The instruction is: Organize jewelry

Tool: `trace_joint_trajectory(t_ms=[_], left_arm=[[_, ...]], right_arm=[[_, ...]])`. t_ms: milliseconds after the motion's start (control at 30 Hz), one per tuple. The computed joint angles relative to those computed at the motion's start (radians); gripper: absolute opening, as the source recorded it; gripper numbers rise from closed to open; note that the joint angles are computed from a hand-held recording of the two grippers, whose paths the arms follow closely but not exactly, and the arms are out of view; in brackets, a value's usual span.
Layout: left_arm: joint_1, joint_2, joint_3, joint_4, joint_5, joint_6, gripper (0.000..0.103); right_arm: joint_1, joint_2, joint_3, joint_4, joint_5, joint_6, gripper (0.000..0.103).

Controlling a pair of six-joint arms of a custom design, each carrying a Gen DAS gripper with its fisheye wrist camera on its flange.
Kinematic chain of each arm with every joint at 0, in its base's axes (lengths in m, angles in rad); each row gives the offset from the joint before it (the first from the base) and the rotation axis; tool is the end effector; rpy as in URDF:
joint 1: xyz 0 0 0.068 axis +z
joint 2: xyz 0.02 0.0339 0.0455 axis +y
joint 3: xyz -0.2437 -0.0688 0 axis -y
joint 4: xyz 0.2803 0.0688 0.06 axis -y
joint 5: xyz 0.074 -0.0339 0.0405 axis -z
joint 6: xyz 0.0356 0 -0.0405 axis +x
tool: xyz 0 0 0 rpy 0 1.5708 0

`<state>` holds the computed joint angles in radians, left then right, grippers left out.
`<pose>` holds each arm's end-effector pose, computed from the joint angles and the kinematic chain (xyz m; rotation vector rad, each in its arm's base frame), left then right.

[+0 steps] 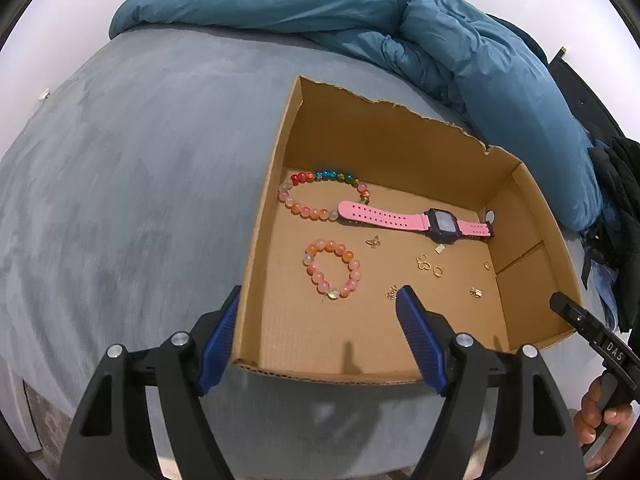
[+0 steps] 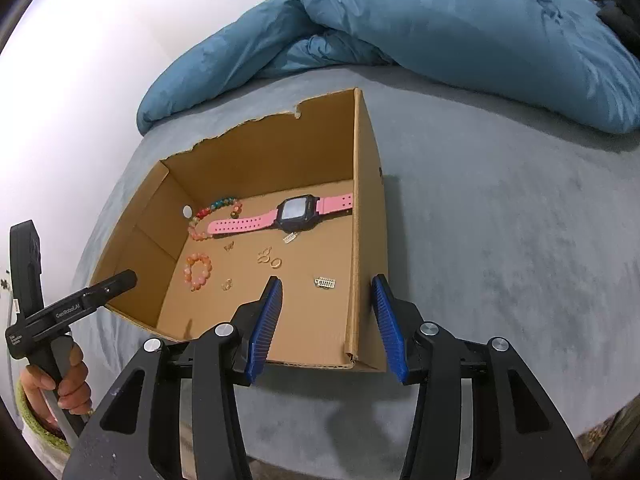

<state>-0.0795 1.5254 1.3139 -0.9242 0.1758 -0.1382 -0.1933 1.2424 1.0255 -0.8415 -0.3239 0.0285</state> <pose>0.3400 -0.0333 0.2579 -0.0268 2.7129 -0.3028 0.2778 -0.0428 0.2485 0.1760 2.5796 0.3649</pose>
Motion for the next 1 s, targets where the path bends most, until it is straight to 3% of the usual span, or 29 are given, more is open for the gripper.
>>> trace_joint_trajectory(t_ms=[233,433,567,800,900,1000], left_arm=[[-0.021,-0.159,-0.146,0.005,0.007,-0.028,0.073],[-0.027,-0.223,-0.233,0.076,-0.008,-0.031,0.073],[-0.036,-0.327,-0.323,0.151,-0.048,-0.039,0.075],[-0.093,-0.62,-0.512,0.234,-0.182,-0.03,0.081],[-0.136,-0.712,-0.561,0.233,-0.242,-0.014,0.083],[-0.162,-0.762,-0.584,0.215,-0.254,-0.012,0.083]], right_arm=[[-0.014,-0.126,-0.094,-0.019,0.01,0.002,0.046],[-0.004,-0.185,-0.168,0.038,0.024,0.039,0.047],[-0.015,-0.315,-0.262,0.103,0.014,0.097,0.056],[0.103,-0.757,-0.463,0.067,0.226,0.141,0.066],[0.197,-0.857,-0.509,0.02,0.334,0.158,0.067],[0.241,-0.905,-0.535,-0.019,0.375,0.193,0.067]])
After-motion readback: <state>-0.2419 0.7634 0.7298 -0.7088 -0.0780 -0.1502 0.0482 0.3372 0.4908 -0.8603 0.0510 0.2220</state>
